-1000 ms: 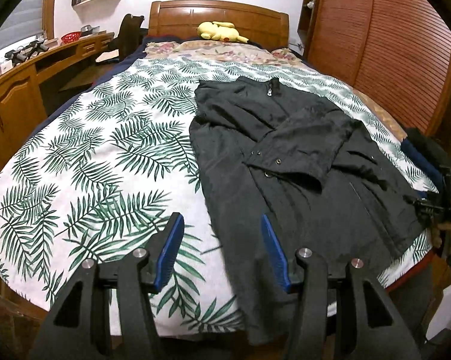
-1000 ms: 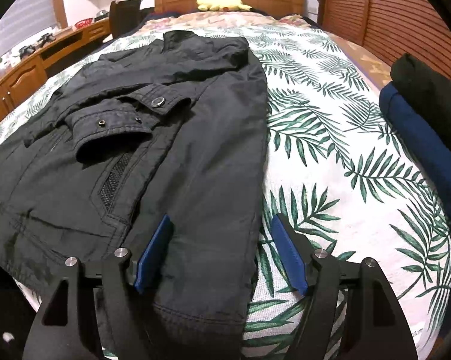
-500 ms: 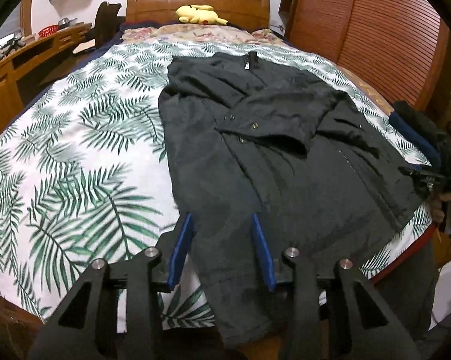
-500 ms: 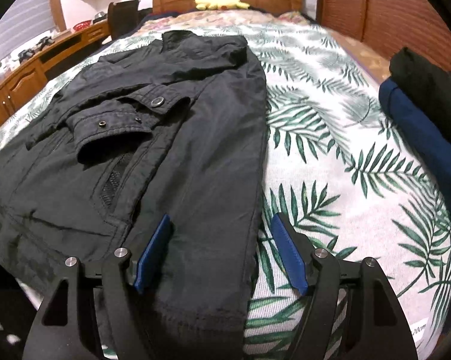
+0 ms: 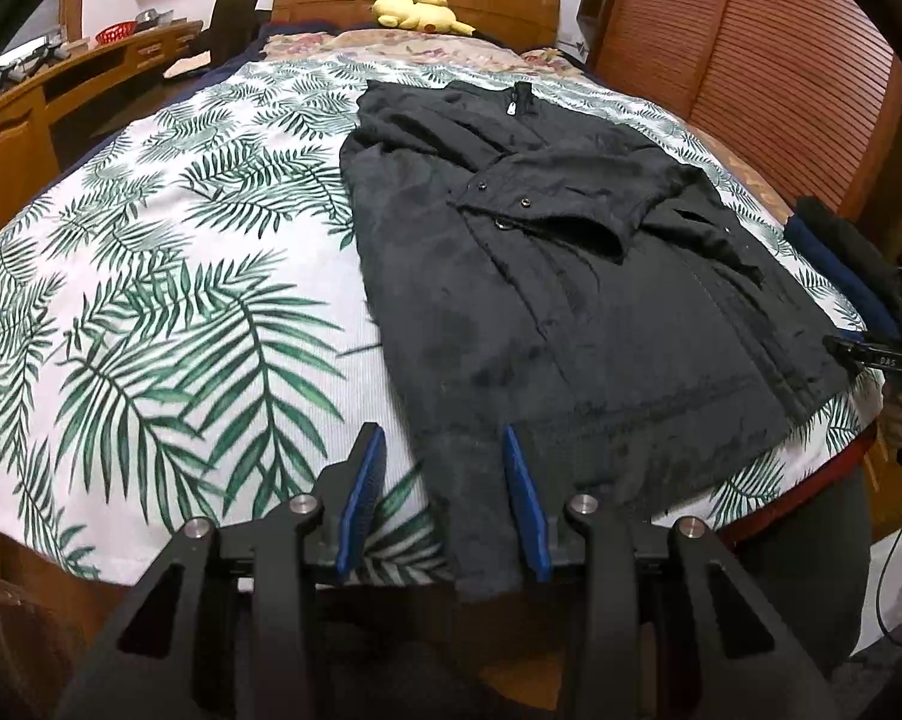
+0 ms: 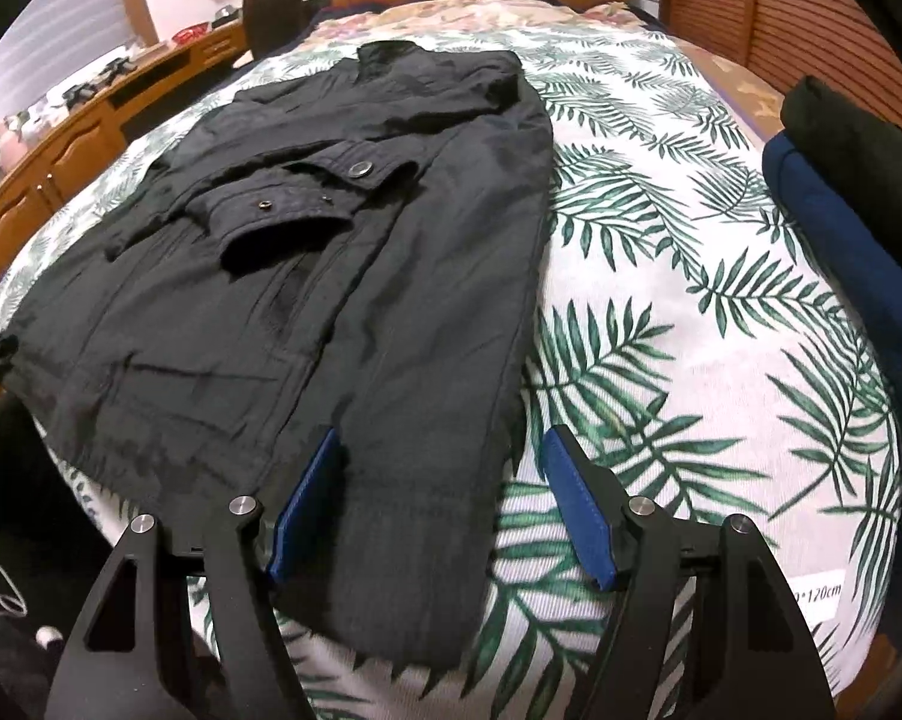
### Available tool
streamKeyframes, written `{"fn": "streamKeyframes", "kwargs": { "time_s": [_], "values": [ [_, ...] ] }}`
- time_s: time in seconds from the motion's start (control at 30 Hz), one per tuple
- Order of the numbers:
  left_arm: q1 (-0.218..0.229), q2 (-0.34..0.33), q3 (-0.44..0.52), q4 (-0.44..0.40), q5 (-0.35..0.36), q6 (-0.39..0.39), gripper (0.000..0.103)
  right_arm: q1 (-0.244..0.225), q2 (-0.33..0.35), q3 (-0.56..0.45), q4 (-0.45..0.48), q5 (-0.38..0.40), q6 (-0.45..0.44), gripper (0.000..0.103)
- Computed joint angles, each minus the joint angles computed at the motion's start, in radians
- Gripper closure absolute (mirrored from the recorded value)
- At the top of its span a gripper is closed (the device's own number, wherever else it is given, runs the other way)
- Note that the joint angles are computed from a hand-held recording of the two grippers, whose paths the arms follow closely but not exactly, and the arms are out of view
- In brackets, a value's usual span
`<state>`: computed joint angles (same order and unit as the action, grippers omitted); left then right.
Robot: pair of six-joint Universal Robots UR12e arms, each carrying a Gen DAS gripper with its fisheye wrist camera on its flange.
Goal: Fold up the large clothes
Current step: 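Move the left tool to the jacket hem and lower onto it, then grasp the jacket hem with the left tool while the right tool grasps the hem too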
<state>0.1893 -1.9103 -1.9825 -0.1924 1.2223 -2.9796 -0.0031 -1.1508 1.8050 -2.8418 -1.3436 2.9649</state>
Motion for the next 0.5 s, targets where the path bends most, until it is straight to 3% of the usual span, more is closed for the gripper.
{"fn": "streamKeyframes", "kwargs": {
  "time_s": [0.2, 0.27, 0.37, 0.47, 0.5],
  "values": [
    [0.004, 0.008, -0.005, -0.025, -0.053, 0.012, 0.064, -0.007, -0.011, 0.016, 0.001, 0.028, -0.008, 0.037],
    [0.000, 0.008, -0.006, -0.017, -0.037, 0.016, 0.066, -0.005, -0.015, 0.018, 0.010, 0.032, -0.026, 0.040],
    [0.003, 0.010, -0.008, -0.008, -0.039, 0.006, 0.079, -0.004, -0.022, 0.025, 0.023, 0.040, -0.060, 0.043],
    [0.009, 0.016, -0.006, -0.003, -0.067, 0.002, 0.090, -0.005, -0.024, 0.031, 0.020, 0.045, -0.069, 0.060],
    [0.008, 0.018, -0.005, -0.001, -0.068, 0.004, 0.094, -0.005, -0.025, 0.032, 0.013, 0.043, -0.068, 0.070]
  ]
}}
